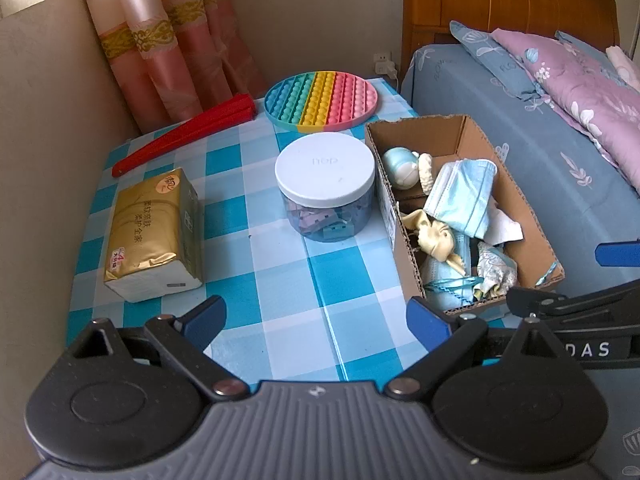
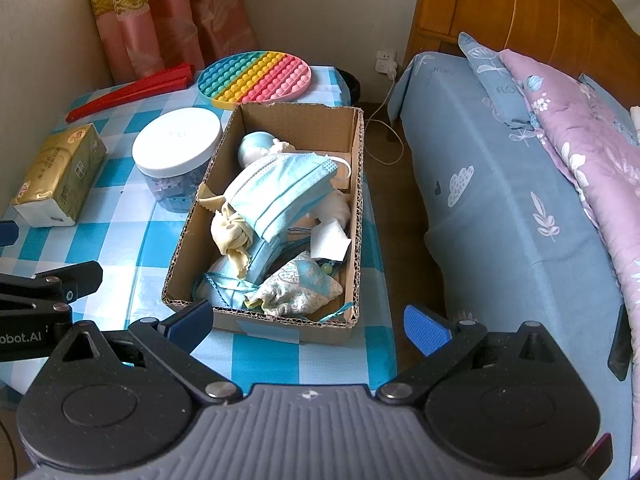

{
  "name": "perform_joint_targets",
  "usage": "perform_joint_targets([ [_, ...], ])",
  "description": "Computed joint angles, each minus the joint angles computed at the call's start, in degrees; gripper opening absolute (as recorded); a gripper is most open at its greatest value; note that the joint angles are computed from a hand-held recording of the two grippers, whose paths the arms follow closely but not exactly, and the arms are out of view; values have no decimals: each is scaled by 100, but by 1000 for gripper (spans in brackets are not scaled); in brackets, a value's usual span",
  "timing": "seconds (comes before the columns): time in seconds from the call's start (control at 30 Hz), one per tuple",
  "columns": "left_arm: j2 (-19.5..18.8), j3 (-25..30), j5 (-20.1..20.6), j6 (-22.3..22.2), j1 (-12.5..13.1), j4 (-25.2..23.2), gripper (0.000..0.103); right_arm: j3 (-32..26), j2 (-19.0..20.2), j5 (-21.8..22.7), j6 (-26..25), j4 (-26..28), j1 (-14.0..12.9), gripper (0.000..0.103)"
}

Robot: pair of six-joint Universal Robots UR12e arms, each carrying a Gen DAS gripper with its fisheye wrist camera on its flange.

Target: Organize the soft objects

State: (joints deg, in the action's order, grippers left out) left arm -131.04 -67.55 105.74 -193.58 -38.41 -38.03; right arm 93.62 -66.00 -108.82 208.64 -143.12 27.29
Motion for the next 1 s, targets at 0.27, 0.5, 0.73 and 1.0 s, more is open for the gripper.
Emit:
perform_joint_targets([
  [0.27, 9, -2, -11, -9, 4, -1, 96, 4, -5, -19, -10, -12, 5, 103],
  [0.5, 13, -6, -9, -10, 5, 10, 96, 0, -6, -35, -4, -12, 13, 103],
  [0.73, 29, -27, -11, -58, 6, 19, 96, -9, -5, -37, -6, 0, 21, 103],
  [1.0, 35, -32, -19, -97, 11, 26, 96, -22, 0, -61, 1, 3, 42, 103],
])
